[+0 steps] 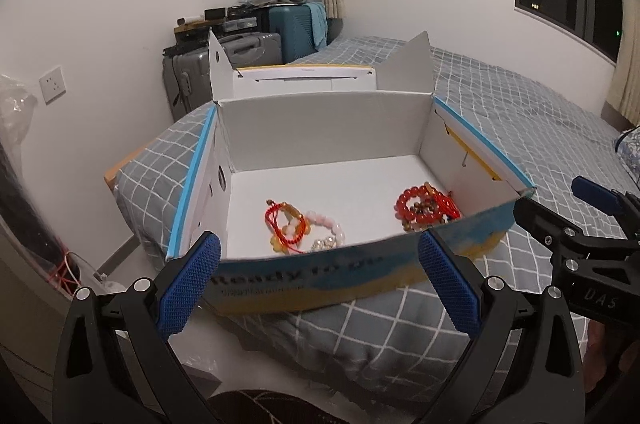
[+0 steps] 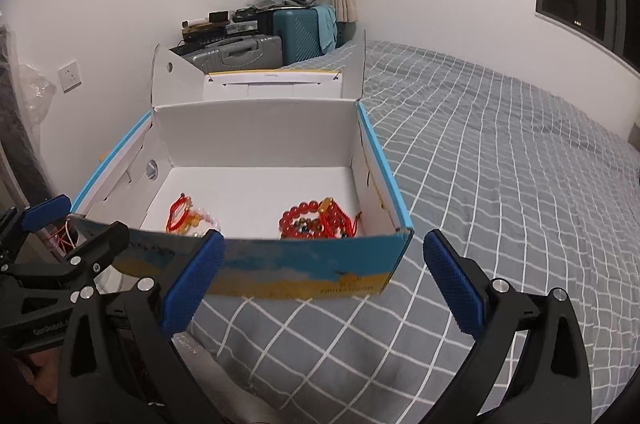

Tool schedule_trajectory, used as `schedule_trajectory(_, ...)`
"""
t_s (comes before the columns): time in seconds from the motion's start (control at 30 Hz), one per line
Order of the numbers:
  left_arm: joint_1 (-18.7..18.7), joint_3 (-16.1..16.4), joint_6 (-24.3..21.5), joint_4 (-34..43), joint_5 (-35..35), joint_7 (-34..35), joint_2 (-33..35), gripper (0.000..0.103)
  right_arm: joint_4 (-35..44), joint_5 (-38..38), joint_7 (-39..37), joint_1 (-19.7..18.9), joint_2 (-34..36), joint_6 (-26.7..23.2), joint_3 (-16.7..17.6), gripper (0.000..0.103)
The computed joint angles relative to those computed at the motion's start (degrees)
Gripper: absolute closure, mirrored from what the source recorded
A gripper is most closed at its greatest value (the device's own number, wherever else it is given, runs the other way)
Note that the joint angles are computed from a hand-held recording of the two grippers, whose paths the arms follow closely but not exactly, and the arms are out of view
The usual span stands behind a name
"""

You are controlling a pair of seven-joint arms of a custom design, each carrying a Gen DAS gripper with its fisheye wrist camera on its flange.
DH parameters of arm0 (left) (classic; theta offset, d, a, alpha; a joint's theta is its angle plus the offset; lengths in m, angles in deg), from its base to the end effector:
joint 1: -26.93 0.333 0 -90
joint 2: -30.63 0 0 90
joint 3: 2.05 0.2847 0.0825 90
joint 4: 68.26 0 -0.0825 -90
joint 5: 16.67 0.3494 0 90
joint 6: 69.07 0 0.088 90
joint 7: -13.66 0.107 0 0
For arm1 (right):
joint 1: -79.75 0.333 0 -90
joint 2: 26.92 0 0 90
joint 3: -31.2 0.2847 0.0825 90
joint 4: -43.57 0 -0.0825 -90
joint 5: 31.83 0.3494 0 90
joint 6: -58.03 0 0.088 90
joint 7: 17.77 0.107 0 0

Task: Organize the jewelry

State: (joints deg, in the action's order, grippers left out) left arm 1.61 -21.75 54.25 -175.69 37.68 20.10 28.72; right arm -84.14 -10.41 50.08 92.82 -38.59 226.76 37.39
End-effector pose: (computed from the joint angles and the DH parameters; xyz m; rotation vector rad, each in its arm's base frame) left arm 0.4130 -0.3693 0.5471 -1.8303 1.4275 -0.6909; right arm 0.4882 0.1491 0.5502 -1.9051 1.2627 -0.6286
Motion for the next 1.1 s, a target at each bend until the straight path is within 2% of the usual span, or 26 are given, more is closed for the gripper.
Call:
schedule_trajectory(0.27,0.1,-0.2,0.8,-1.0,-0.1,-1.1,-0.8,0.006,-1.4,0.9,-0.3,0.2,-1.0,0.2,0.0,0.008)
schedule_trajectory(1.1,-0.9,-0.1,-2.7,1.9,-0.2,-1.2,1.3,0.006,-1.5,-1.0,1.3,-0.7,-0.9,0.3,0.4,0.008)
